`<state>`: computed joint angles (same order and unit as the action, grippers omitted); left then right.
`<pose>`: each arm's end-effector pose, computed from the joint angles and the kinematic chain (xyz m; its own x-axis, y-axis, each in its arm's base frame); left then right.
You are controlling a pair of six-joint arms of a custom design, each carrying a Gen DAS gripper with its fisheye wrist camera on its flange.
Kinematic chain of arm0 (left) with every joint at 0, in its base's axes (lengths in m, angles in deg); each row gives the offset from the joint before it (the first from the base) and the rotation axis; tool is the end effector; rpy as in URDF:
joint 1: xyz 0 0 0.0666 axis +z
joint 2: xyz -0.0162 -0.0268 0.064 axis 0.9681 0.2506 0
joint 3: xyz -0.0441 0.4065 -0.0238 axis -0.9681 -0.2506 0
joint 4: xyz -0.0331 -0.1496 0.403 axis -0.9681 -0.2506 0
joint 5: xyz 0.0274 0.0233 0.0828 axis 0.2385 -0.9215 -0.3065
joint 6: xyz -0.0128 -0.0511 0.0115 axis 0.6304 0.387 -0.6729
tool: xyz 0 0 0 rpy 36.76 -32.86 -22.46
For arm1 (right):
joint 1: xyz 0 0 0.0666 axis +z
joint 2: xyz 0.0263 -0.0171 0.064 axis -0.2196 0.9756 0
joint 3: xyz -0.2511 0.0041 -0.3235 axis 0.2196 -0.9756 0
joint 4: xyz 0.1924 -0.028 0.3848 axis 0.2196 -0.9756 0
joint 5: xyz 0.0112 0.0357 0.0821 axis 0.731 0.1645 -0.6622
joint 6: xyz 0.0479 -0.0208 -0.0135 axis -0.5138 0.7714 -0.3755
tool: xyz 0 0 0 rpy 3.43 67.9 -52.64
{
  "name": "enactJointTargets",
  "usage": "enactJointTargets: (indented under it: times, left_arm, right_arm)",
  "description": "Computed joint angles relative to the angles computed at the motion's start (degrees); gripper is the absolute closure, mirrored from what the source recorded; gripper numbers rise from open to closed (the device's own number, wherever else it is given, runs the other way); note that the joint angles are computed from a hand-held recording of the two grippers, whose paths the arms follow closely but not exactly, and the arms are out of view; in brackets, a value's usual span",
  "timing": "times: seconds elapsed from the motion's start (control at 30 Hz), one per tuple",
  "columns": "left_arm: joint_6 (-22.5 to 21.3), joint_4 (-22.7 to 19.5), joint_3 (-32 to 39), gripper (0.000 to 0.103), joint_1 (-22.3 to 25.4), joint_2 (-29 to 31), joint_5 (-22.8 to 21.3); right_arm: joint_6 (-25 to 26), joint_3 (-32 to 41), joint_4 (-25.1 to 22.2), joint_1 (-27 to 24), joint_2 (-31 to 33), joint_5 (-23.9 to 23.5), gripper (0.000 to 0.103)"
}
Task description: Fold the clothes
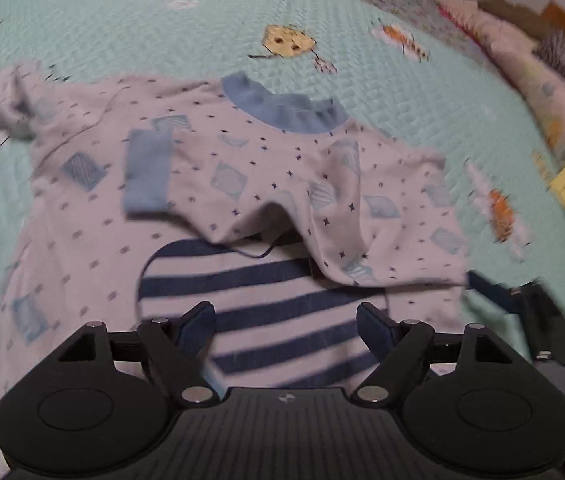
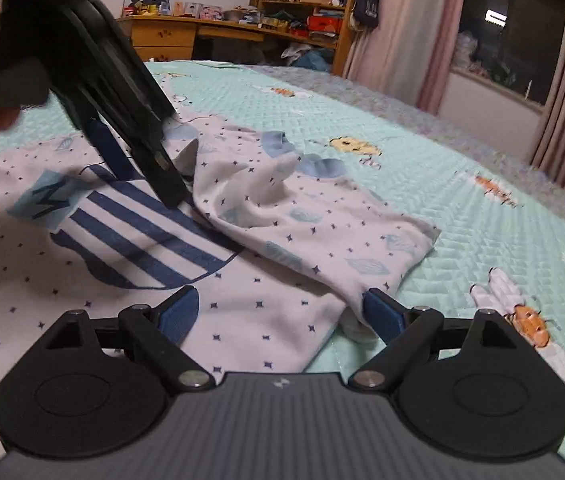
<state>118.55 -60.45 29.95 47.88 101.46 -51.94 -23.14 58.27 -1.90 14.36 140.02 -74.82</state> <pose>0.4974 -0.2557 0.4356 -0.8201 -0.3889 -0.4197 -0.2815 0.9128 -0.2958 0.4382 0.2334 0.3483 -0.2689 -0.5060 -0.8195 -0.7634 0.6307 -0.1390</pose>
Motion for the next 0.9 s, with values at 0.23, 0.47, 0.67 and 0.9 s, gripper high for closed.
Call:
enactJointTargets:
  times: [0.23,0.47,0.67,0.9]
  left_arm:
    - [-9.7,5.6,9.5,0.024,0.1,5.7,-1.1]
    - [-19.8,-0.3,34.3,0.045,1.9,26.9,6.2]
    - [-24.6,-4.3,43.8,0.046,1.6,33.4,8.1]
    - [-27.0,-7.8,47.3,0.063,1.8,35.8,8.2]
  right_arm:
    - [-8.7,-1.2,3.3,-4.4,-0.7,-14.8,0.013]
    - [-16.5,-1.6,9.5,-5.3,0.9,-20.3,0.013]
    - [-19.3,-0.4,9.3,-6.0,2.7,-21.7,0.013]
    - [-20.6,-0.7,9.3,-6.1,2.5,-21.8,0.013]
